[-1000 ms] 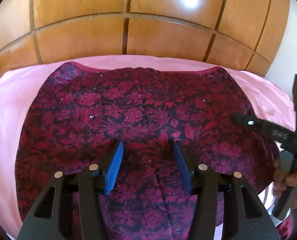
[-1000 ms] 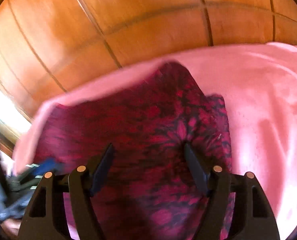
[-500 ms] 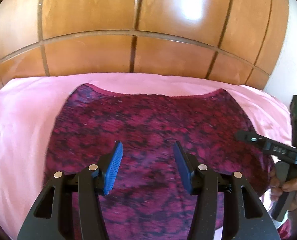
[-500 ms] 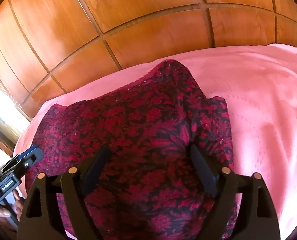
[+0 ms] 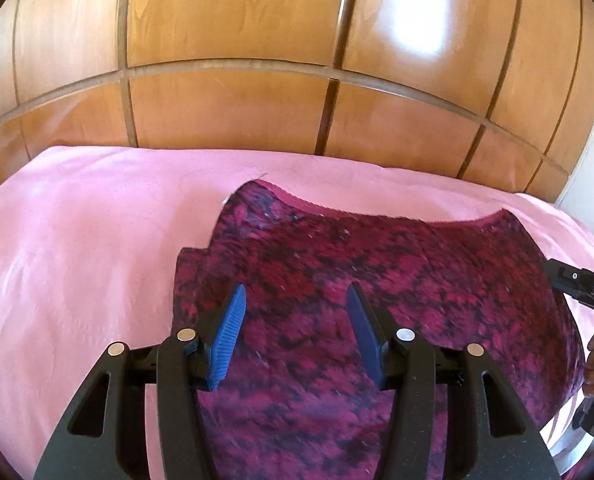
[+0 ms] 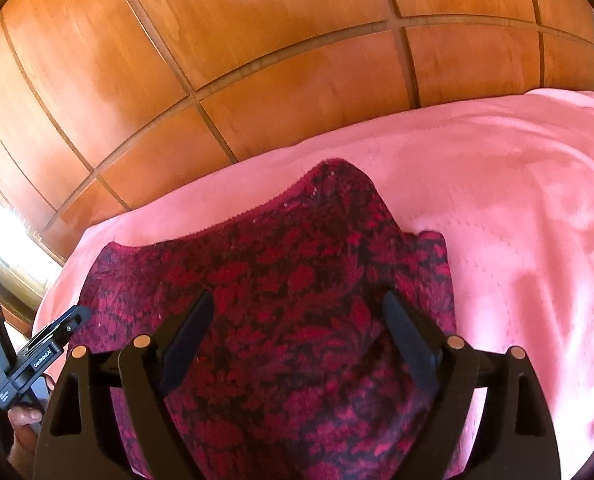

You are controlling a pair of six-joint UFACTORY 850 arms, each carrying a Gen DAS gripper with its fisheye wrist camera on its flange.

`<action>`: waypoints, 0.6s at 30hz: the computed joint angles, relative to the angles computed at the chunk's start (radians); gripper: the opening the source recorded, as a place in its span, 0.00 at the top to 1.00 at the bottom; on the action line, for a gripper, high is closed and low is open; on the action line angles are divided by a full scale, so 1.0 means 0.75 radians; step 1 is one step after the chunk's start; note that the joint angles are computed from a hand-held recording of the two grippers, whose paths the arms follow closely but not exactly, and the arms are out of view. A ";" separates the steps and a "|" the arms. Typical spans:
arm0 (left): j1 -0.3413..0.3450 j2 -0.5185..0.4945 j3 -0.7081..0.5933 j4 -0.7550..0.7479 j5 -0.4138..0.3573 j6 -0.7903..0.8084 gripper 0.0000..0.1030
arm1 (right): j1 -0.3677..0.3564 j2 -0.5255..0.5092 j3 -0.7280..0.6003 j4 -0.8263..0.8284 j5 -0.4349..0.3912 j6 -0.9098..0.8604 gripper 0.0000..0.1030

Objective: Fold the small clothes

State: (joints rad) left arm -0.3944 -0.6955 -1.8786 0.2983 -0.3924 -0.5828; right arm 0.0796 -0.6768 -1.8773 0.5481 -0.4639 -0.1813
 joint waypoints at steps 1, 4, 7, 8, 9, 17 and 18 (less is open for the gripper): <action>0.009 -0.017 -0.023 -0.023 -0.003 0.017 0.50 | 0.001 -0.017 -0.025 -0.023 -0.005 0.011 0.16; 0.045 -0.097 -0.133 -0.212 -0.048 0.156 0.50 | 0.004 -0.119 -0.178 -0.168 -0.105 0.141 0.16; 0.085 -0.195 -0.246 -0.432 -0.084 0.321 0.50 | 0.008 -0.260 -0.383 -0.289 -0.260 0.199 0.15; 0.098 -0.214 -0.260 -0.507 -0.079 0.373 0.50 | 0.009 -0.276 -0.406 -0.294 -0.274 0.193 0.14; 0.114 -0.224 -0.261 -0.628 -0.068 0.456 0.50 | 0.011 -0.298 -0.443 -0.306 -0.296 0.176 0.12; 0.159 -0.069 -0.030 -1.135 0.052 0.833 0.50 | -0.076 -0.210 -0.353 0.096 -0.307 -0.164 0.14; 0.154 -0.038 0.003 -1.118 0.077 0.817 0.50 | -0.091 -0.186 -0.308 0.129 -0.285 -0.178 0.14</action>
